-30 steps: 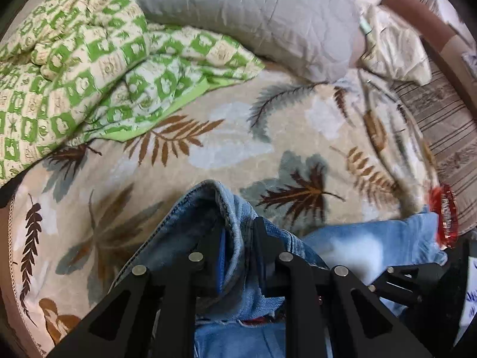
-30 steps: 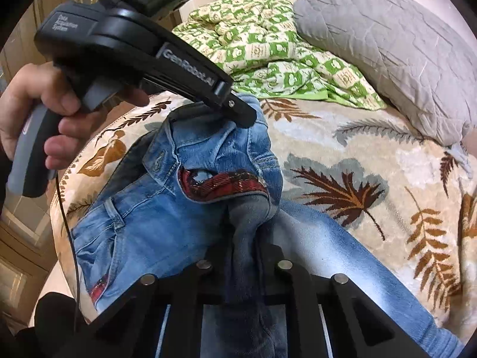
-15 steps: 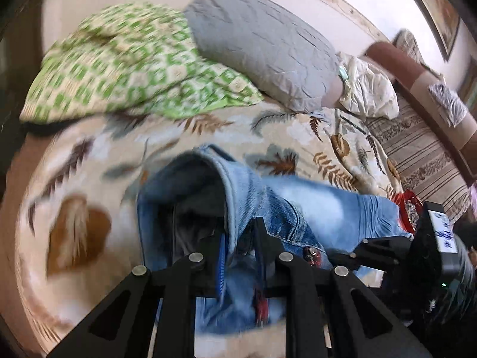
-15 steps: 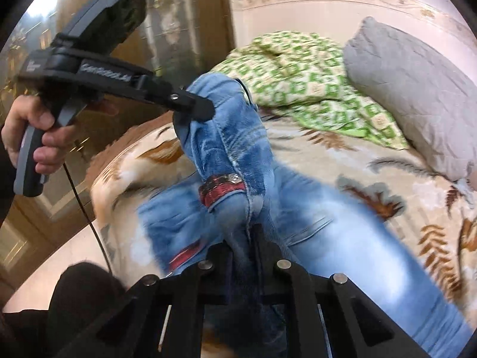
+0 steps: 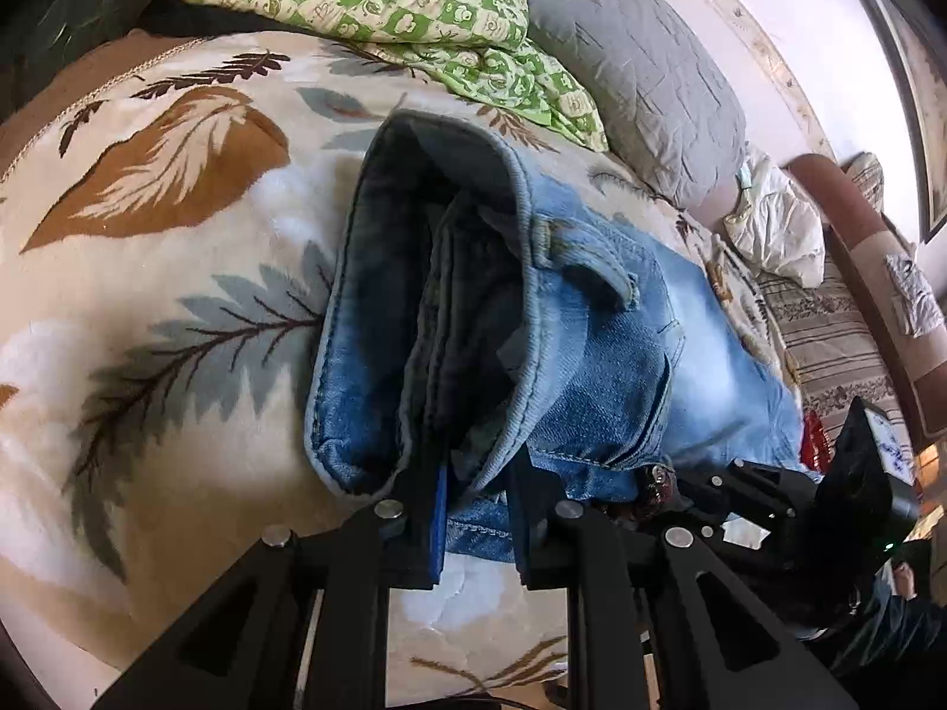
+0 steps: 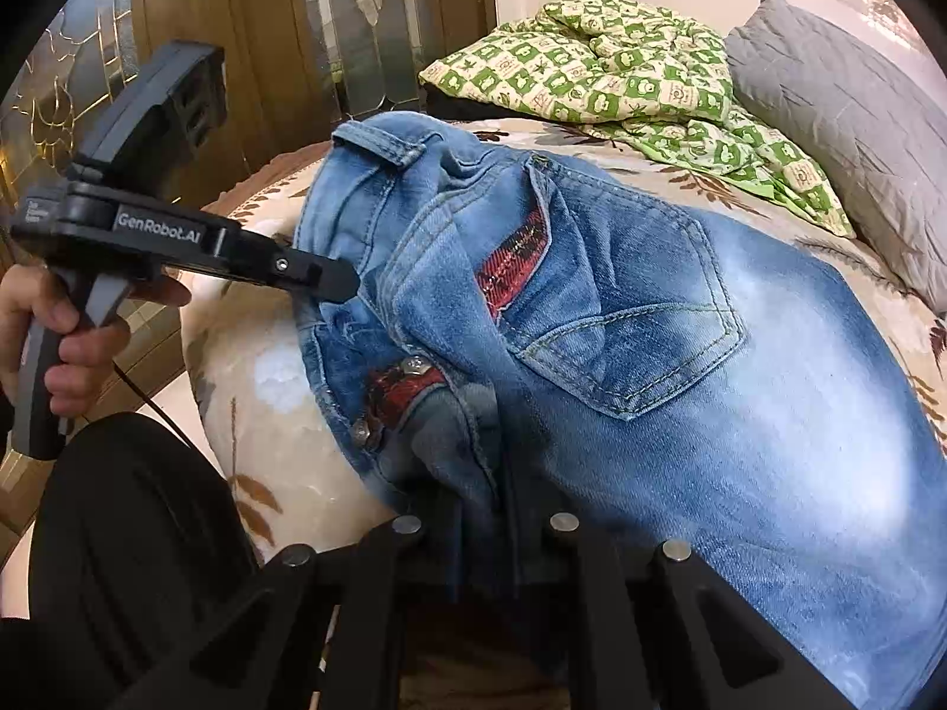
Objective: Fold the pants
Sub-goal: 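Release the waistband and lift both tools away from the jeans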
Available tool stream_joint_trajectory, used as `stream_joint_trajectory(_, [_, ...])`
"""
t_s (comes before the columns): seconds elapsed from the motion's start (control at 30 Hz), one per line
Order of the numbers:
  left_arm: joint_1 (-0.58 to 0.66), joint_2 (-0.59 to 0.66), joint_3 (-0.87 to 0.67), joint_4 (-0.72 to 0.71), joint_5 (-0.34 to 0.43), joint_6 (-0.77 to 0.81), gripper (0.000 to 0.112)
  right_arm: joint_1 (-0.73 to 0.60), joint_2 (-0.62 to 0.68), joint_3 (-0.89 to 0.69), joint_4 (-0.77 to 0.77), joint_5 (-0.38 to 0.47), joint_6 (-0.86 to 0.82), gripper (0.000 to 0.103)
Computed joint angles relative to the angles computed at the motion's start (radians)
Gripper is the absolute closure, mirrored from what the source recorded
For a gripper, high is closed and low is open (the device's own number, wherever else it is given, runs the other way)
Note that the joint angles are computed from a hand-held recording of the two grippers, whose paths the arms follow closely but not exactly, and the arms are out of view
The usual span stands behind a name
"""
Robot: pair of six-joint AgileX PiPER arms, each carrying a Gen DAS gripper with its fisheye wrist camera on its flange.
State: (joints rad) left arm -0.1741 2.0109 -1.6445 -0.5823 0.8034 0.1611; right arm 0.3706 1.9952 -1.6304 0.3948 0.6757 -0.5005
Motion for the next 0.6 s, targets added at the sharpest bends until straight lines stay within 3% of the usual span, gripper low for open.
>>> stream_joint_trajectory(0.17, [-0.02, -0.006, -0.013, 0.056, -0.002, -0.049, 0.088, 0.012, -0.015, 0.017, -0.036, -0.013, 0.024, 0.089])
stream_joint_trajectory(0.23, [-0.035, -0.036, 0.005, 0.122, -0.023, -0.088, 0.058, 0.017, -0.044, 0.043, -0.057, -0.018, 0.033, 0.085])
stream_joint_trajectory(0.27, [-0.044, -0.063, 0.028, 0.156, -0.043, -0.1, 0.026, 0.019, -0.057, 0.046, -0.078, -0.013, 0.046, 0.082])
stream_joint_trajectory(0.3, [-0.06, -0.097, 0.059, 0.22, -0.075, -0.136, 0.009, 0.014, -0.08, 0.061, -0.067, -0.014, 0.03, 0.071])
stream_joint_trajectory(0.33, [-0.081, -0.135, 0.092, 0.298, -0.117, -0.183, 0.009, 0.004, -0.107, 0.085, -0.033, -0.021, -0.006, 0.038])
stream_joint_trajectory(0.4, [-0.097, -0.169, 0.1, 0.363, -0.123, -0.201, 0.009, -0.032, -0.182, 0.165, 0.096, -0.058, -0.109, 0.004])
stream_joint_trajectory(0.43, [-0.102, -0.177, 0.092, 0.385, -0.115, -0.215, 0.009, -0.048, -0.22, 0.207, 0.145, -0.086, -0.145, 0.004])
stream_joint_trajectory(0.6, [-0.124, -0.185, -0.041, 0.461, -0.05, -0.251, 0.009, -0.118, -0.297, 0.239, 0.121, -0.044, -0.046, 0.004])
